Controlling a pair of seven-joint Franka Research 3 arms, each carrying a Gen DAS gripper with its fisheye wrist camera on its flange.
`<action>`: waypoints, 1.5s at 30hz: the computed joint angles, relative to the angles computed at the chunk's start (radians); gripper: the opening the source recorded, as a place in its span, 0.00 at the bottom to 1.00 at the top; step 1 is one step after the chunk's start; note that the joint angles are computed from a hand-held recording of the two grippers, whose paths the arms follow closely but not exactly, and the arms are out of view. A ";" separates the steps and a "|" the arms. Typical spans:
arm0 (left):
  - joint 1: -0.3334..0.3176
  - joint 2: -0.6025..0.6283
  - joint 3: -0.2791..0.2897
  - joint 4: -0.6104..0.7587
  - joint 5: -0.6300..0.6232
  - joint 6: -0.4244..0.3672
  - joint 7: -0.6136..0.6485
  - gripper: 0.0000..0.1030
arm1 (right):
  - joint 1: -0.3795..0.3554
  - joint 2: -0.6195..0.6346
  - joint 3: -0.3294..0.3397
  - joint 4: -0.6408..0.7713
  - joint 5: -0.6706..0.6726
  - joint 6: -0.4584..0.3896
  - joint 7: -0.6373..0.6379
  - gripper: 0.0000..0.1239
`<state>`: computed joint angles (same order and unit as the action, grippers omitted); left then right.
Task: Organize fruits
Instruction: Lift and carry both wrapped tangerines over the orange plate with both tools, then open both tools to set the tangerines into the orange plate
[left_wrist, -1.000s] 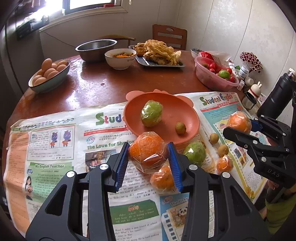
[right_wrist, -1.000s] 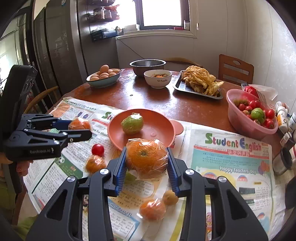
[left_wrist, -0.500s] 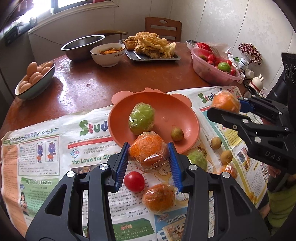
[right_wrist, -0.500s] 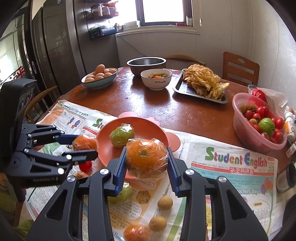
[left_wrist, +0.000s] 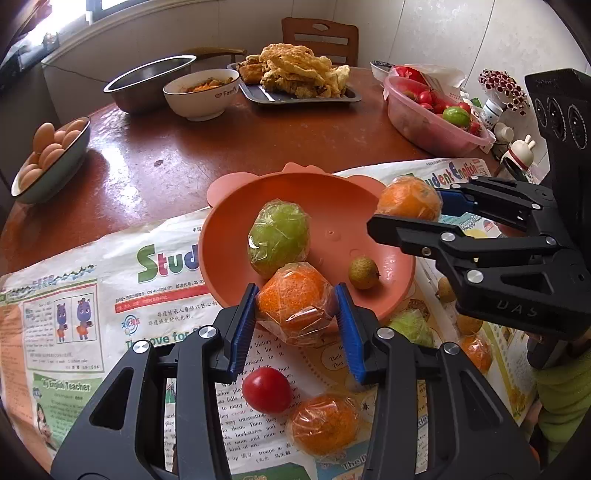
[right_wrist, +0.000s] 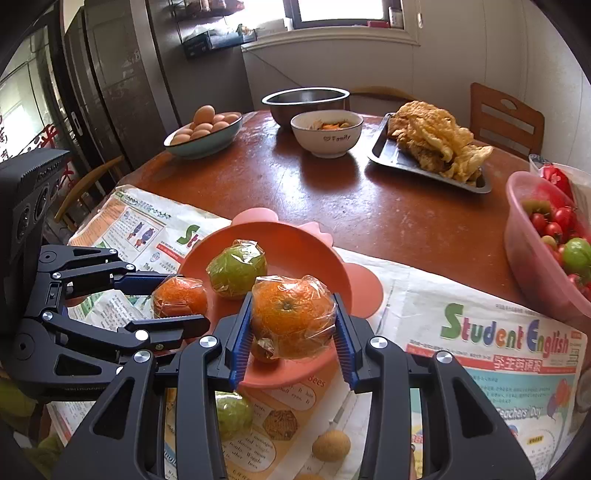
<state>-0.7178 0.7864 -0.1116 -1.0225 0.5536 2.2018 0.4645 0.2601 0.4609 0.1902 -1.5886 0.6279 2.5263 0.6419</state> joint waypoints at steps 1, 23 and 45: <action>0.002 0.002 0.000 0.002 -0.002 0.001 0.000 0.33 | 0.001 0.010 -0.001 0.012 -0.003 -0.008 0.003 0.31; 0.019 0.003 -0.001 -0.021 -0.012 0.041 0.004 0.33 | 0.032 0.143 -0.012 0.179 -0.119 -0.100 0.080 0.31; 0.019 0.008 0.001 -0.014 -0.013 0.040 0.002 0.33 | 0.020 0.127 -0.006 0.163 -0.109 -0.086 0.082 0.39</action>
